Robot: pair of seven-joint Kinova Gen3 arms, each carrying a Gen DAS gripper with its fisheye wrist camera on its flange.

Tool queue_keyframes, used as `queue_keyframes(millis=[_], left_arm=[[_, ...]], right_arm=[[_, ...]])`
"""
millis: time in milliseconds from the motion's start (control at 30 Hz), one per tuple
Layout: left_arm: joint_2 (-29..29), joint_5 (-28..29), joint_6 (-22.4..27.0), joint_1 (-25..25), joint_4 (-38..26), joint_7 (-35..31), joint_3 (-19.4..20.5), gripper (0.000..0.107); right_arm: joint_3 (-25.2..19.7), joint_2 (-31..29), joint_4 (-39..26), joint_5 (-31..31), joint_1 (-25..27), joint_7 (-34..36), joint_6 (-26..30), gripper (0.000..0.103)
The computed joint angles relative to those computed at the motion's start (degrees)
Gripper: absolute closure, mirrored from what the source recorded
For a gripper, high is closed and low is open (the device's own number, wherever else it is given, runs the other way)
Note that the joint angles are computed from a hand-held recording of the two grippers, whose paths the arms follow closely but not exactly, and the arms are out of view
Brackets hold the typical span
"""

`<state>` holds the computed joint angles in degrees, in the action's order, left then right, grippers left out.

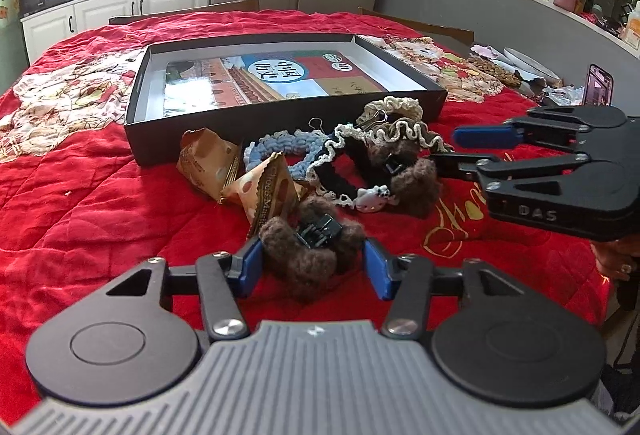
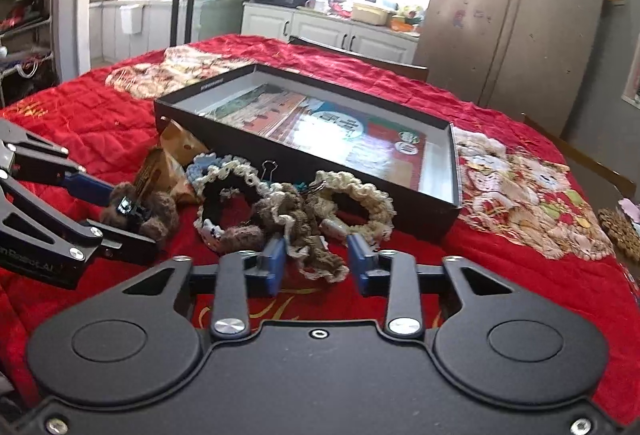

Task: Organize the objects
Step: 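Grasp brown pompom hair tie with left tool while right tool grasps crocheted scrunchie, then carry both items over the black box and open both tools to drop them inside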

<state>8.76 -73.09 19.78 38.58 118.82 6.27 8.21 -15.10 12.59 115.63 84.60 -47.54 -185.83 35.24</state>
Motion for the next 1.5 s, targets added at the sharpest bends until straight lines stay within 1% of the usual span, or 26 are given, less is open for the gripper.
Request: queue_keyframes(millis=[33, 133, 167, 233, 300, 333, 500, 733, 933, 1000, 1067, 1100, 1200, 1300, 1400, 1467, 1500], left_arm=[[0.07, -0.32, -0.09, 0.02, -0.05, 0.15, -0.06, 0.046], [0.33, -0.33, -0.13, -0.07, -0.31, -0.37, -0.07, 0.056], [0.31, -0.5, -0.18, -0.02, -0.29, -0.22, -0.15, 0.059], [0.12, -2.81, -0.51, 0.35, 0.14, 2.0, -0.6, 0.063], [-0.31, -4.52, -0.97, 0.07, 0.5, 3.52, -0.4, 0.074], [-0.53, -4.79, -0.76, -0.11, 0.55, 3.68, -0.1, 0.075], [-1.59, -6.69, -1.2, -1.57, 1.03, 4.77, 1.15, 0.076], [-3.61, -10.14, -2.03, -3.35, 1.79, 7.21, 2.96, 0.076], [-4.55, -14.15, 0.03, -5.44, 0.49, 9.62, 4.42, 0.076], [-4.38, -16.74, 0.66, -6.39, -0.19, 11.82, 4.45, 0.076], [-3.65, -18.86, 2.6, -7.07, -1.29, 13.3, 4.65, 0.076], [-3.18, -19.19, 2.78, -7.66, -2.08, 13.36, 4.56, 0.076], [-1.41, -17.64, 0.87, -9.88, -5.2, 11.4, 3.58, 0.076], [1.47, -16.96, 1.56, -10.36, -8.61, 9.81, 2.26, 0.076], [4.46, -14.98, 2.12, -10.23, -12.16, 7.56, 0.36, 0.076], [6.82, -13.64, 3.95, -9.4, -14.66, 6.3, -1.11, 0.076], [7.96, -12.53, 4.06, -9.29, -15.97, 5.19, -1.82, 0.076]], right_arm=[[0.07, 0.28, -0.32, -0.39, 0.36, 0.74, -0.8, 0.082], [0.44, 0.64, -0.64, -0.43, 0.91, 1.26, -2.59, 0.09], [0.55, 0.6, -0.6, -0.4, 1.04, 1.08, -3.04, 0.09], [0.67, 0.2, -0.09, 0.58, 1.28, -0.23, -3.82, 0.091], [0.59, -0.44, 0.41, 0.95, 1.45, -1.0, -3.82, 0.092], [0.48, -0.89, 0.69, 1.22, 1.52, -1.58, -3.65, 0.092], [-0.13, -3.05, 1.96, 4.0, 3.06, -5.66, -4.34, 0.092], [-1.04, -4.66, 1.73, 4.62, 4.43, -6.16, -3.52, 0.093], [-0.83, -4.59, 0.25, 6.88, 5.77, -8.01, -3.29, 0.093], [-0.56, -4.13, -0.84, 7.76, 6.42, -8.6, -3.29, 0.093], [-0.17, -3.17, -2.62, 8.14, 7.04, -8.6, -3.17, 0.093], [0.12, -2.52, -3.71, 7.99, 7.32, -8.13, -2.98, 0.093], [1.3, 0.13, -7.75, 6.15, 7.94, -6.08, -2.95, 0.093], [3.13, 3.1, -12.09, 3.59, 8.44, -3.54, -4.42, 0.093], [5.34, 6.99, -17.08, -0.01, 7.19, 1.27, -2.67, 0.093], [6.75, 9.82, -20.91, -3.69, 6.4, 5.5, -1.32, 0.093], [7.4, 11.19, -22.78, -5.43, 6.31, 7.29, -1.12, 0.093]])
